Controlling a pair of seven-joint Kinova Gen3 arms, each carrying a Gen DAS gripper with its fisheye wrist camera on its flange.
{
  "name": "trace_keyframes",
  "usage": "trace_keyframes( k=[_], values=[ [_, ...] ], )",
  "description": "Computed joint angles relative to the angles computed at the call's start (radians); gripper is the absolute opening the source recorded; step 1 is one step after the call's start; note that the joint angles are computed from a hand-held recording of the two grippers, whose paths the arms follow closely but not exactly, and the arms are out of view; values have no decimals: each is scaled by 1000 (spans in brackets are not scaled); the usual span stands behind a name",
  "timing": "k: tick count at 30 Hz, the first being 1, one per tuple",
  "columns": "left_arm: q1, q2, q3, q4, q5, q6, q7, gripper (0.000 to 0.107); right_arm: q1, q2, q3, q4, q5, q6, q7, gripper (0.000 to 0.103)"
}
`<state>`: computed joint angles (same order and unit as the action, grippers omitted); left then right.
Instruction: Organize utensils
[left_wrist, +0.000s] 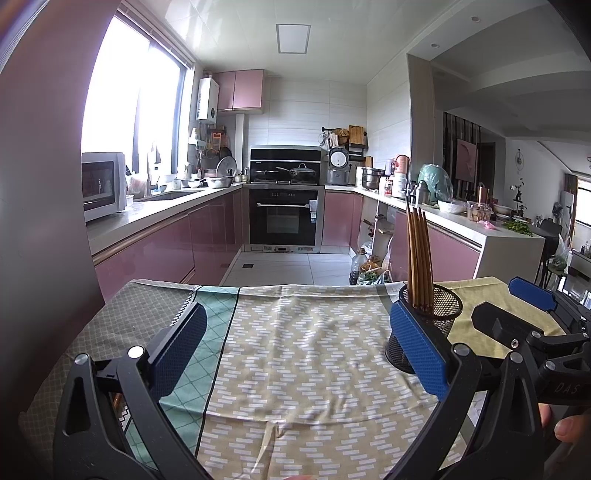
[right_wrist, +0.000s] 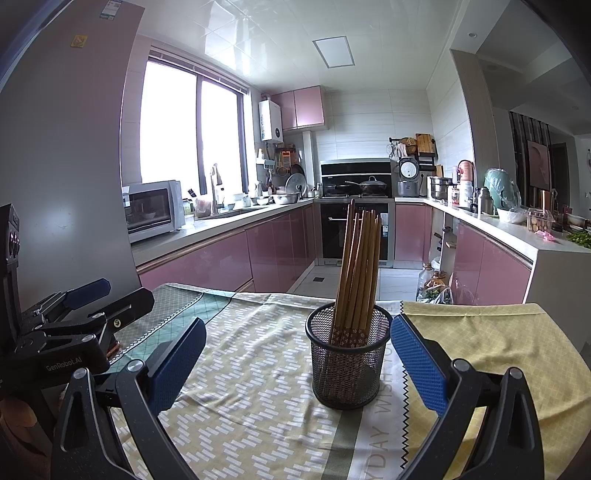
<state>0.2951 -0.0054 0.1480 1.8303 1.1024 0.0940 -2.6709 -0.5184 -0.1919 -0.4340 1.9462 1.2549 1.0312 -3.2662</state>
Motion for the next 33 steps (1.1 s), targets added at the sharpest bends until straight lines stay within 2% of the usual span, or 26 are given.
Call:
trace_keyframes(
  k=[11,24,33],
  values=[
    [4,-2,0,6,29,-5,-29,98,0,1,0,1,1,-2,-3,97],
    [6,-2,-2,5,15,-4,-14,98,-1,3,3,-1,0,-6,0,97],
    [2,0,0,2,-41,0,41,98,-3,5,4,-1,0,-5,-3,97]
  ],
)
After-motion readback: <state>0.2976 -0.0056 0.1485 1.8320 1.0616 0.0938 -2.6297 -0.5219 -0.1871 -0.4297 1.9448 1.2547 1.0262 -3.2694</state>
